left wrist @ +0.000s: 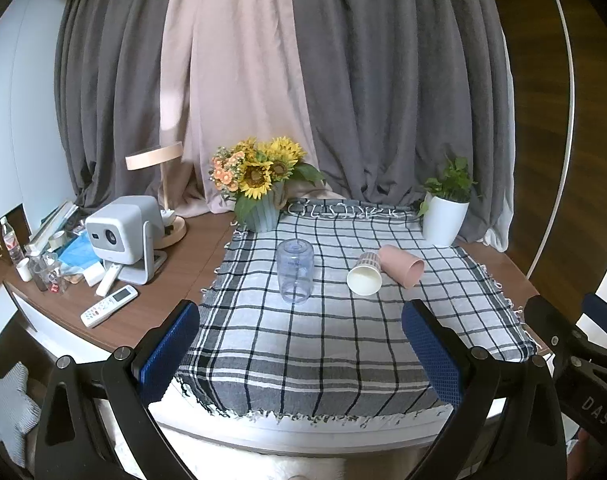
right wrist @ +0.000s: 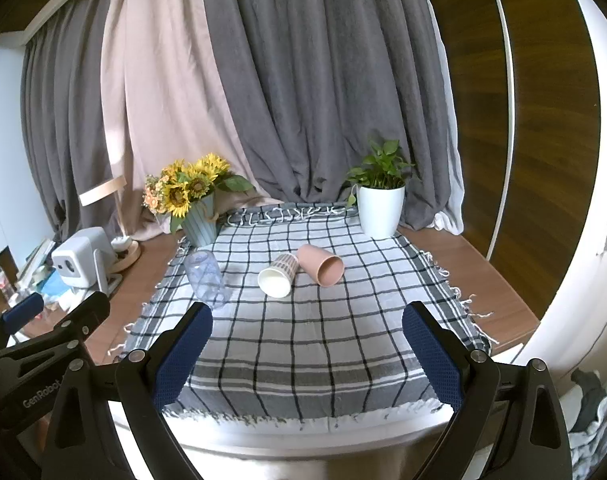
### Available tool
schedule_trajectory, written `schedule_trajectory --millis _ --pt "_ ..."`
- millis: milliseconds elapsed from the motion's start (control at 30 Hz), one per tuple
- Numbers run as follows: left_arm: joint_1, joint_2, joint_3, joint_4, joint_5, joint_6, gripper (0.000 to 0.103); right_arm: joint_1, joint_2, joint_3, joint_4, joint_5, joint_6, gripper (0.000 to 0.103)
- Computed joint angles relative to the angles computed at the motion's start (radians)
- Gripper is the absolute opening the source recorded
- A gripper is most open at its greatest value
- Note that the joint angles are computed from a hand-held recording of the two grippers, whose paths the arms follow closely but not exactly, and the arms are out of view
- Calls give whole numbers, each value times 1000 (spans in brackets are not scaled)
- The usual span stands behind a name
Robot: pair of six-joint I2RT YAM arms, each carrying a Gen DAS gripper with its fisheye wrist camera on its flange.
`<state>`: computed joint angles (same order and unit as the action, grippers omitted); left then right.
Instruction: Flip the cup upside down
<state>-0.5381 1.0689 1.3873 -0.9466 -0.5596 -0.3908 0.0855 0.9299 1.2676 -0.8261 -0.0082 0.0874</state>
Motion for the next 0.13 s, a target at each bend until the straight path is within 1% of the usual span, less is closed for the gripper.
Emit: schedule_trajectory --millis 133 --pt "-7 2 3 -4 -3 -5 103 1 2 1 1 -1 0 96"
